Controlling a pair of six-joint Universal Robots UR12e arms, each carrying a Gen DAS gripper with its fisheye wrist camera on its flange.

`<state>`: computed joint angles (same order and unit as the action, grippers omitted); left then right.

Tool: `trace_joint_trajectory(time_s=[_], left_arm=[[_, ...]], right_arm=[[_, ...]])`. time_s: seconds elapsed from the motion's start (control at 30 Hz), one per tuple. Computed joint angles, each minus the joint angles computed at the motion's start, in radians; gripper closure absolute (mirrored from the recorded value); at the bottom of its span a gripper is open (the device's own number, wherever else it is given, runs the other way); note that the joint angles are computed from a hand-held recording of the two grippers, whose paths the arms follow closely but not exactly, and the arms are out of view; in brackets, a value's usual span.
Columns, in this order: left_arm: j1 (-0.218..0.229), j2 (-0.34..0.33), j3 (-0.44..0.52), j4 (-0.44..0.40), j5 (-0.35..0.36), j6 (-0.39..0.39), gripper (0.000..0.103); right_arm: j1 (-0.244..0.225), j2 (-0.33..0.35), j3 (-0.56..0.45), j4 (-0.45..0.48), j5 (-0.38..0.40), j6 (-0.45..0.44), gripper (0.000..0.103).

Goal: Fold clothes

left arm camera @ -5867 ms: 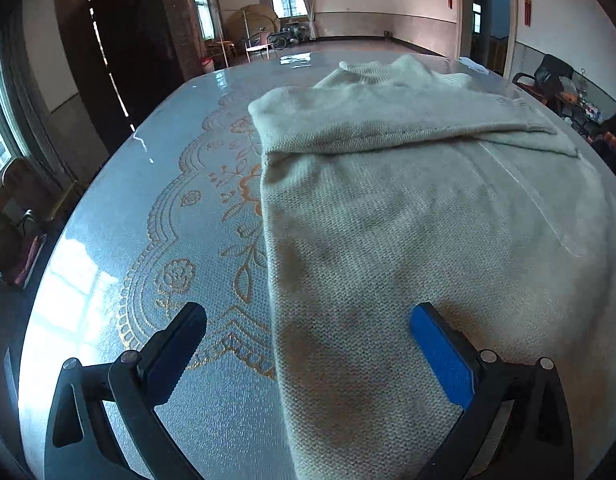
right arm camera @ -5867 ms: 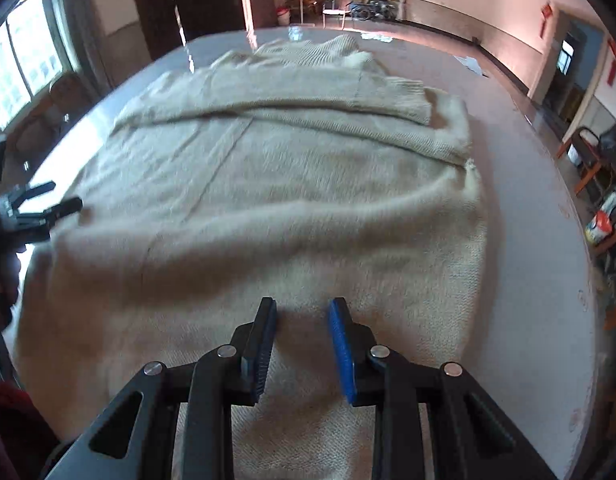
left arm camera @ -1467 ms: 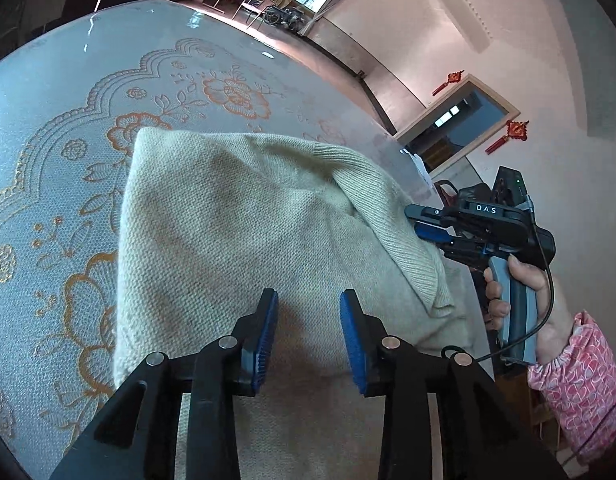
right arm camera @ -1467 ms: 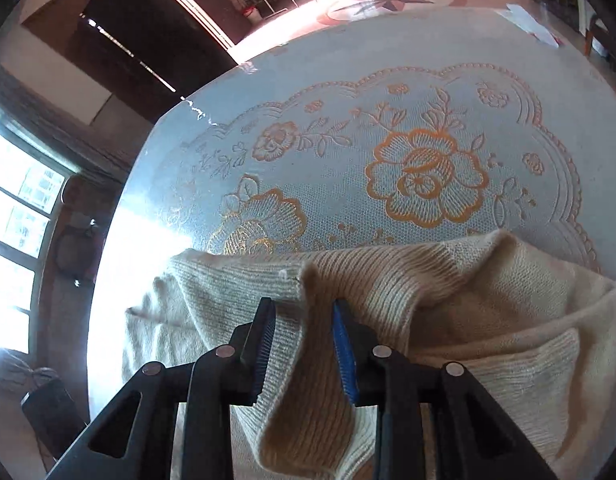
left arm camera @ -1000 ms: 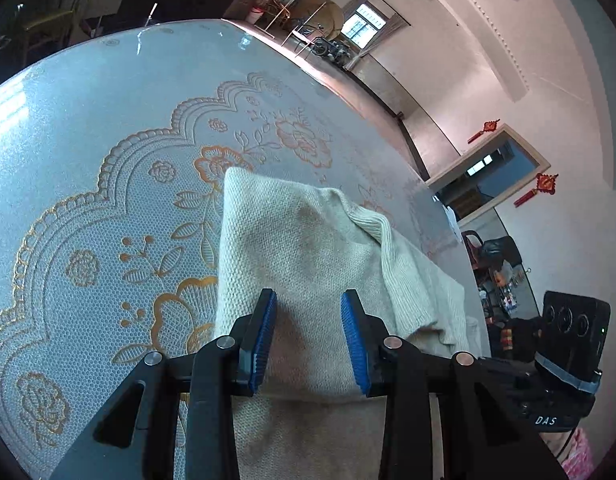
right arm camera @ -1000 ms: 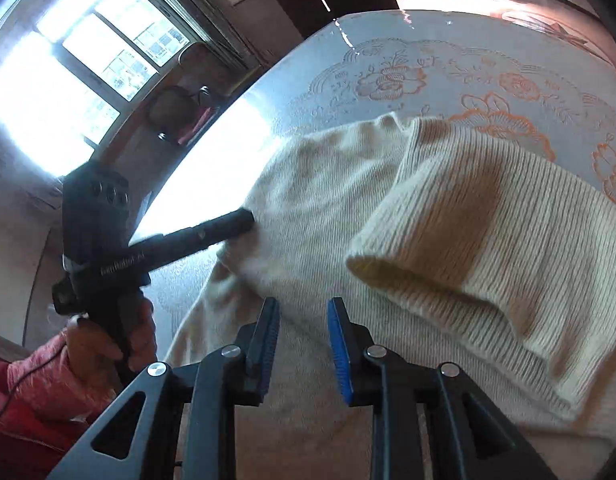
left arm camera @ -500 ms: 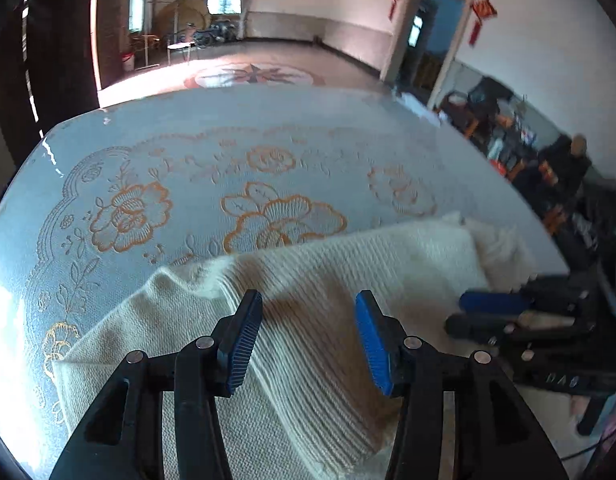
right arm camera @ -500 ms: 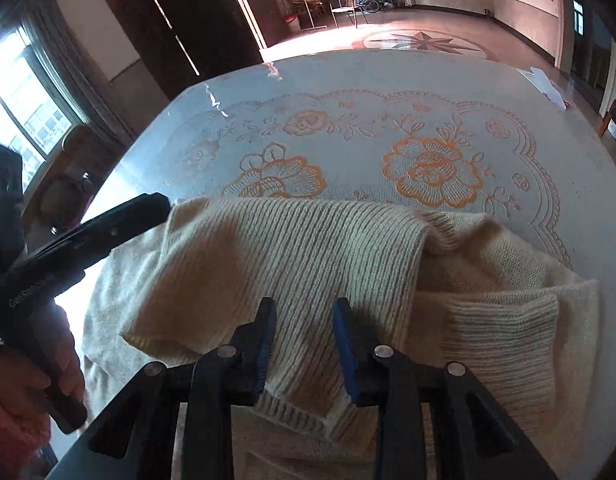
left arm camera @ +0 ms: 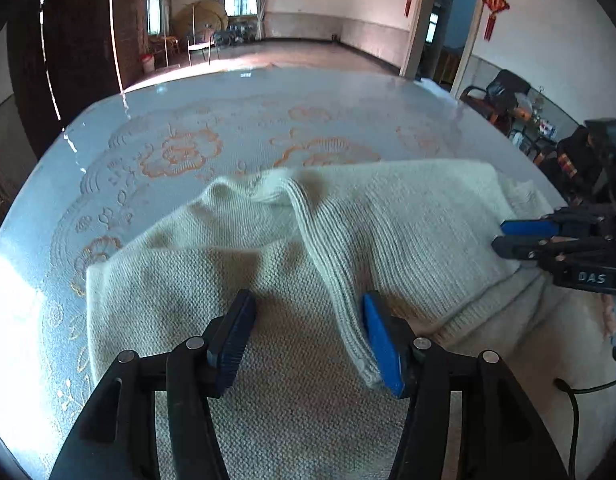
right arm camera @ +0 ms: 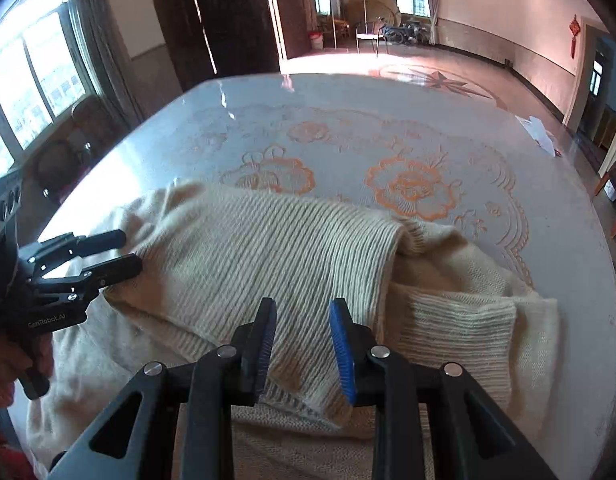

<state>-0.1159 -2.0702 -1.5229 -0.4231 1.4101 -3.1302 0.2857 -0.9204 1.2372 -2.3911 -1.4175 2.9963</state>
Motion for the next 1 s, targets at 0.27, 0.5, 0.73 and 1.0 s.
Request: trace_joint_trajectory(time_s=[0.27, 0.5, 0.73, 1.0], left_arm=[[0.09, 0.17, -0.253, 0.102, -0.162, -0.258, 0.045], [0.163, 0.358, -0.523, 0.15, -0.246, -0.463, 0.039], [0.172, 0.44, -0.644, 0.208, -0.37, -0.454, 0.034], [0.198, 0.442, -0.684, 0.233, -0.579, -0.511, 0.029]], right_arm=[[-0.102, -0.153, 0.241, -0.202, 0.227, 0.256, 0.075], [-0.225, -0.379, 0.548, -0.189, 0.346, 0.293, 0.074], [-0.319, -0.52, 0.755, -0.069, 0.511, 0.261, 0.073], [-0.354, -0.45, 0.826, -0.172, 0.836, 0.346, 0.073]])
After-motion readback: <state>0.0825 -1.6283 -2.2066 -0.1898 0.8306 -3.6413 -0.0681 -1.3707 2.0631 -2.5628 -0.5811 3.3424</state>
